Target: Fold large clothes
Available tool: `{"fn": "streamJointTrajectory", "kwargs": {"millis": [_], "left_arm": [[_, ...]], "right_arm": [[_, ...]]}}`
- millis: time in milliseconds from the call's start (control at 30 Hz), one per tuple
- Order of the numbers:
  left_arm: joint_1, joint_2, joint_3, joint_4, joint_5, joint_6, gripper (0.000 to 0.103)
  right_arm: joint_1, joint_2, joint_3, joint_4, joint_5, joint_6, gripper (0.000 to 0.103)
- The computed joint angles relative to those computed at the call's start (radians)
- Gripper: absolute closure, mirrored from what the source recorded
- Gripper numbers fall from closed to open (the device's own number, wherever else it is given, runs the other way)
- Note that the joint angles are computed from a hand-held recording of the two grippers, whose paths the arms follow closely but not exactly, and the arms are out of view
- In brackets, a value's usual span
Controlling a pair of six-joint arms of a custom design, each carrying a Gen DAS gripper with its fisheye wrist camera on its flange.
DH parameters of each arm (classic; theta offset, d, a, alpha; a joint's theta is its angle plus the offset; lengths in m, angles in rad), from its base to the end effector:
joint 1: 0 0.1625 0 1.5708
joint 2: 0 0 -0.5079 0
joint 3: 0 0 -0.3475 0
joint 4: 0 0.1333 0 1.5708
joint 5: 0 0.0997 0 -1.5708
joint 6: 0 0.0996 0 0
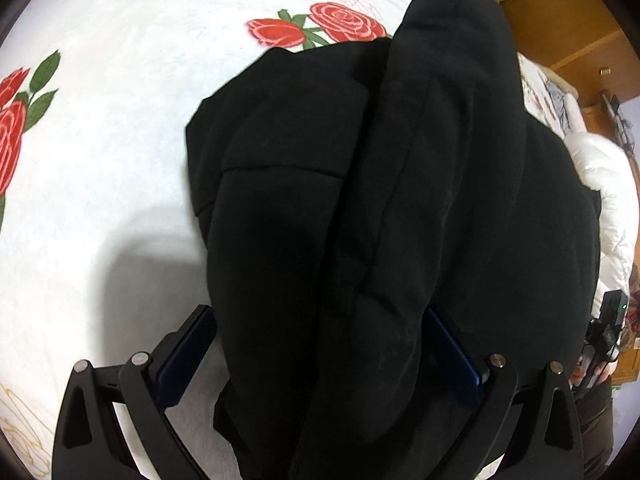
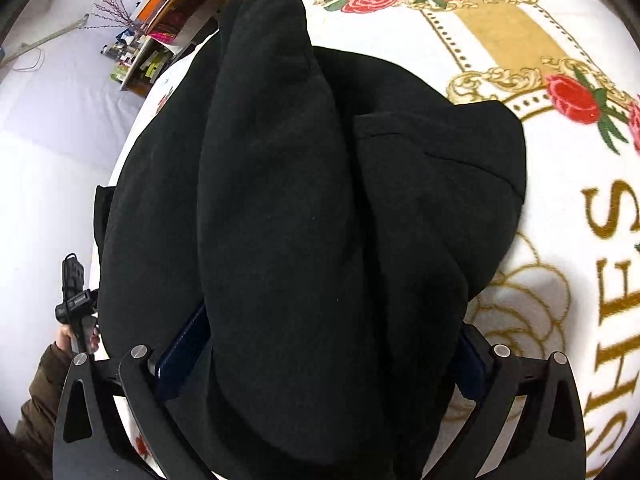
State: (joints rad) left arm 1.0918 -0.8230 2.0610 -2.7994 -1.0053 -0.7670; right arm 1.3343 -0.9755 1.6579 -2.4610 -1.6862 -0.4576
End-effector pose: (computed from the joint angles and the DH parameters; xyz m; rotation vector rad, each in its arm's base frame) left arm -0.0914 -0.5811 0.1214 -0.3757 2.6162 -0.4379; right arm -0.0391 -0.6823 0.2876 0.3082 -2.9379 0.2316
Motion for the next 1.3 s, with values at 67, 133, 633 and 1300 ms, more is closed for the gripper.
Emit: {"fn": "streamJointTrajectory", "kwargs": {"millis": [67,133,633,1300], "left_arm": [[0.001,0.006,-0.011,0.021,-0.007,-0.023,0.000],[0.000,0.015,-0.021,0.037,-0.011,-0.037,0.000],[-0.018,0.039,-0.041,0.102,-0.048,-0.073,0.000],[-0.118,0.092,0.016,-0.018,-0.012,-0.114,0.050]], "right_arm": [[0.001,0.007,-0.022,0.044,-0.002,-0.005,0.000],[-0.004,0.008,-0.041,0.086,0.010,0.001,0.000],[-0.022,-0.023,-0.011,0.104,0.079,-0.100,0.035],[0.031,0.008,0.004,0.015,-0.032,-0.022,0.038]]}}
